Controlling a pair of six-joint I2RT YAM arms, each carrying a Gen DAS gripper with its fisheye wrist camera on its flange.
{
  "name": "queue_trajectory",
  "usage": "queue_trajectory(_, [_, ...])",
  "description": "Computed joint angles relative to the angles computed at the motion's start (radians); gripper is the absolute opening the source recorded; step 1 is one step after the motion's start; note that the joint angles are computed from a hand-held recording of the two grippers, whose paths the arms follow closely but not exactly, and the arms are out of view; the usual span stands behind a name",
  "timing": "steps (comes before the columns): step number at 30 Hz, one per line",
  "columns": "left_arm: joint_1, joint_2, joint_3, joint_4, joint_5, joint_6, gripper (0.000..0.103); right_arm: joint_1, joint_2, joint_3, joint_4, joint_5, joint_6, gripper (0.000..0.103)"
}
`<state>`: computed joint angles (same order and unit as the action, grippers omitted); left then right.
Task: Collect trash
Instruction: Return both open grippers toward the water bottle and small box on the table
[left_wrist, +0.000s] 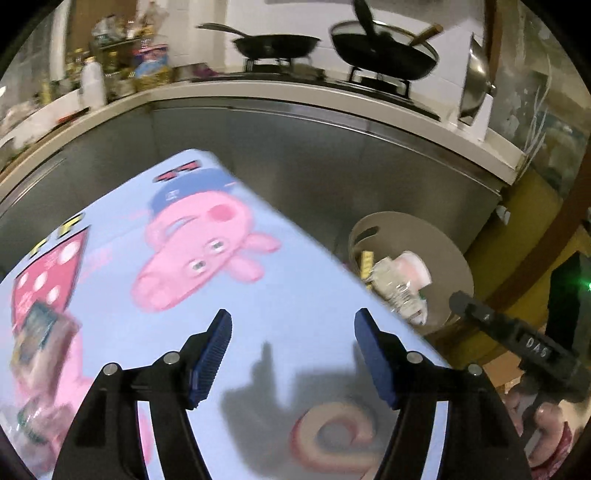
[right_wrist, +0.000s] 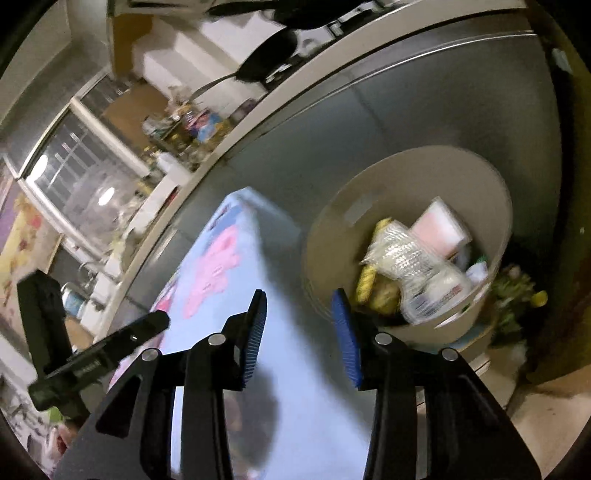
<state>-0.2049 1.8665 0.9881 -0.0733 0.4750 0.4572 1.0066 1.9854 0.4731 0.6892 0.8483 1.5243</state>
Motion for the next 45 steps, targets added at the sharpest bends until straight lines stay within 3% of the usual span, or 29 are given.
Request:
queue_trajectory(10, [0.283,-0.076,-0.078,0.016,0.087,0.072,0.073,0.06,0.084,0.345,-0.189,-0.06,-0.12,0.044])
queue_trajectory(21, [0.425,-0.057,-0.095,0.031,0.122,0.123,0.074,0.084,0.175,0.596,-0.32,-0.13,-0.199,0.045])
queue_trajectory(31, [0.489,-0.011,-0.068,0.051,0.124,0.131,0.074,0.073,0.254,0.733,-0.377,-0.208,-0.24,0.045])
queue_trajectory(45, [0.534,0.051,-0.034,0.058,0.103,0.142,0.075,0.06,0.31,0.813,-0.393,-0.27,-0.268,0.045])
